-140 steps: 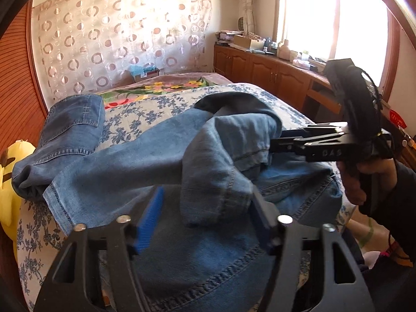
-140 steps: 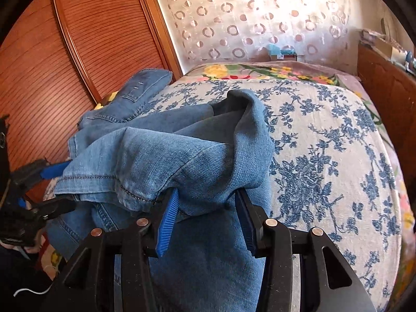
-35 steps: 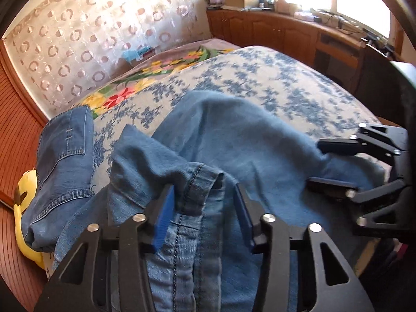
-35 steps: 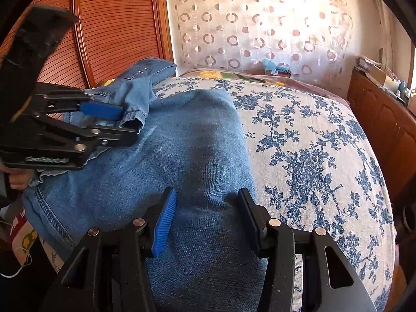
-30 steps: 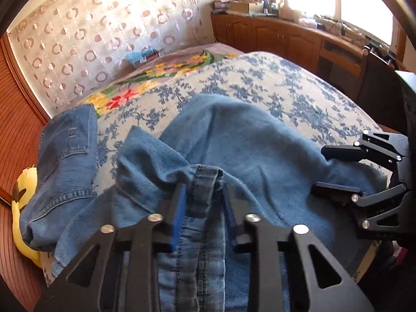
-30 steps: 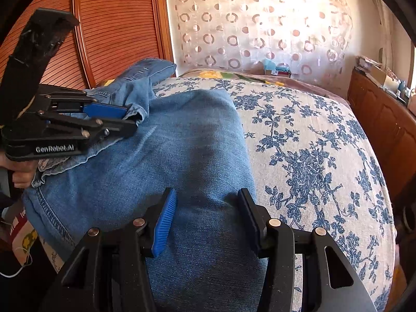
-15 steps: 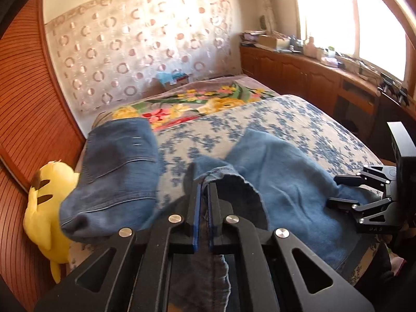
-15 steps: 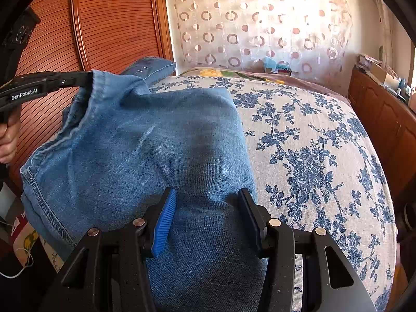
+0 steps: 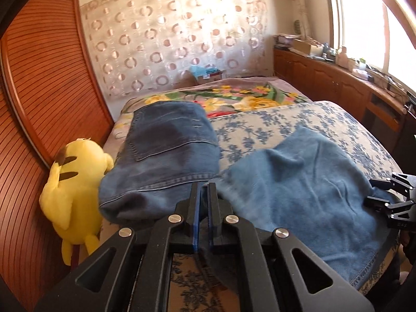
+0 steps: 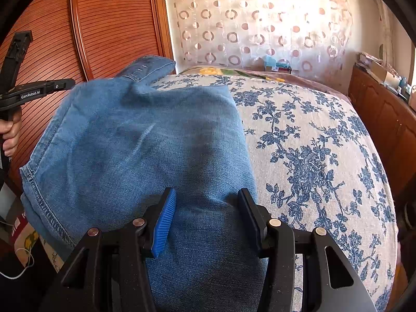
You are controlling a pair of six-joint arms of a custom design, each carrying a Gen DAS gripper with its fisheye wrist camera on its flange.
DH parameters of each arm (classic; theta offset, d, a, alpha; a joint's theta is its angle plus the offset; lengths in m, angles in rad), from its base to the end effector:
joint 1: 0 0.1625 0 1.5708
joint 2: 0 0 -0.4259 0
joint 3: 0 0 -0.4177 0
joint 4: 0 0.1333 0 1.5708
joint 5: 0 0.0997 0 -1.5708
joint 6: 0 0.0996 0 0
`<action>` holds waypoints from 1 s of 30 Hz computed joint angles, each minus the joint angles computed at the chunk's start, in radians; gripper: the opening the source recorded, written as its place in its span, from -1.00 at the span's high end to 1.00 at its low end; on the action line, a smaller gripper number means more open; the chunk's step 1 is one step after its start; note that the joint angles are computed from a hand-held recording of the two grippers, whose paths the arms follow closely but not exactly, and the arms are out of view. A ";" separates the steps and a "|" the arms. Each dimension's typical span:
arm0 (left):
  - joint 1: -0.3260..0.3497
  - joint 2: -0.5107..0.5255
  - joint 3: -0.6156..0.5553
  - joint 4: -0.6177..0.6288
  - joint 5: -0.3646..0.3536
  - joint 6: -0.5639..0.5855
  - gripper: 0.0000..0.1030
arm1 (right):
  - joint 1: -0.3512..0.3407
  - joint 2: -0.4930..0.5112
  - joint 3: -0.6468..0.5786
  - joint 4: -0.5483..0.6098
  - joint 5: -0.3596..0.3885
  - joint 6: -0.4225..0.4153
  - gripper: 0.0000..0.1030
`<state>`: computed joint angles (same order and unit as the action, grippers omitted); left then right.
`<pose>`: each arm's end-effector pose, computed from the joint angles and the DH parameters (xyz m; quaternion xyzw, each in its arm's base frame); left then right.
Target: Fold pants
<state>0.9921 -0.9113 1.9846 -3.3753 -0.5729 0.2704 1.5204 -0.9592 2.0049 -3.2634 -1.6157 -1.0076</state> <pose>-0.1304 -0.5963 0.1584 0.1819 0.8177 -0.3788 0.3934 0.0988 -0.5992 0.1305 0.4302 -0.8447 0.2636 0.1787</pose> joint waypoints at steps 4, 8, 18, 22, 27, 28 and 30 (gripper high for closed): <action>0.001 -0.023 0.025 0.013 -0.025 -0.022 0.89 | 0.002 0.001 -0.002 0.003 -0.003 0.002 0.00; -0.006 -0.038 0.057 0.031 -0.055 -0.065 0.56 | 0.002 0.001 -0.003 0.007 -0.003 0.003 0.00; -0.015 -0.038 0.130 0.015 -0.156 -0.133 -0.31 | 0.002 0.001 0.010 -0.020 -0.005 -0.007 0.00; -0.032 -0.027 0.156 -0.022 -0.162 -0.137 -0.31 | 0.001 -0.001 0.011 -0.020 -0.003 -0.010 0.00; -0.053 -0.036 0.193 -0.020 -0.187 -0.173 -0.31 | -0.006 -0.041 0.046 -0.038 0.015 -0.051 0.00; -0.061 -0.035 0.202 -0.028 -0.180 -0.173 -0.31 | -0.009 -0.063 0.057 -0.019 0.016 -0.067 0.00; -0.073 -0.033 0.219 -0.044 -0.175 -0.179 -0.31 | -0.017 -0.108 0.090 -0.030 0.030 -0.093 0.00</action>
